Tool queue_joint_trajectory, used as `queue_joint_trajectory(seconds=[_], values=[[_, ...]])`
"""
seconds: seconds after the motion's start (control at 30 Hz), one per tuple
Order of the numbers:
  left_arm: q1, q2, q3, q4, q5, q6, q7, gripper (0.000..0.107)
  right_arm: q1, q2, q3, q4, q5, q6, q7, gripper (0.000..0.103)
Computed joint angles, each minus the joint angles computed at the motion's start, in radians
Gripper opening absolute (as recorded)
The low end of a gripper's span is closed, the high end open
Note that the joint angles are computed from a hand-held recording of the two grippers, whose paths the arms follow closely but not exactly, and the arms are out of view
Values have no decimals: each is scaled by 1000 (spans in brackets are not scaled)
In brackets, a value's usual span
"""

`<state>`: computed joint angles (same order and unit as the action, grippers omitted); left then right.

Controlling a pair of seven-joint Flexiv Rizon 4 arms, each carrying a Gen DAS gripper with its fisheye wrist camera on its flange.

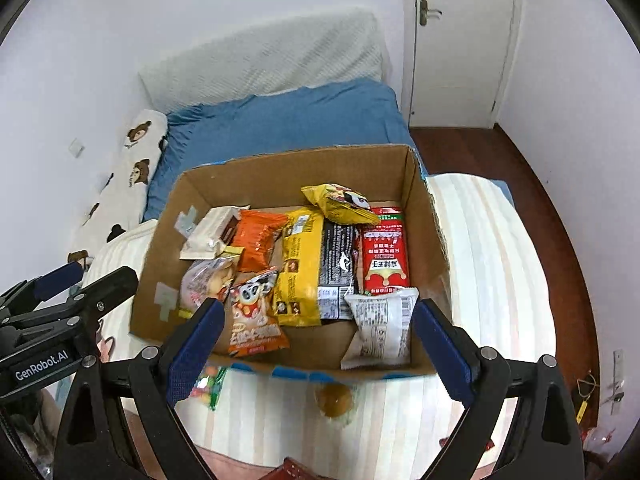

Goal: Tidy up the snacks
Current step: 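Grasp the green candy bag with the left tool while the right grasps the brown sauce packet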

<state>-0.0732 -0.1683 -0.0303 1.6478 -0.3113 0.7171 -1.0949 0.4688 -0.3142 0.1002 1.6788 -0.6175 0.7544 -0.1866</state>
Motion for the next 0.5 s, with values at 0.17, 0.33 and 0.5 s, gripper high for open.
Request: queue_joint_trajectory(seconds=[0.17, 0.33, 0.5], values=[[8, 87, 27, 122, -19, 20, 27, 92, -1, 56, 32, 107, 26, 83, 75, 98], [25, 107, 52, 201, 65, -10, -1, 92, -16, 53, 64, 213, 141, 204, 131, 98], [44, 39, 60, 197, 176, -75, -88, 92, -27, 0, 74, 270, 266, 294, 131, 98]])
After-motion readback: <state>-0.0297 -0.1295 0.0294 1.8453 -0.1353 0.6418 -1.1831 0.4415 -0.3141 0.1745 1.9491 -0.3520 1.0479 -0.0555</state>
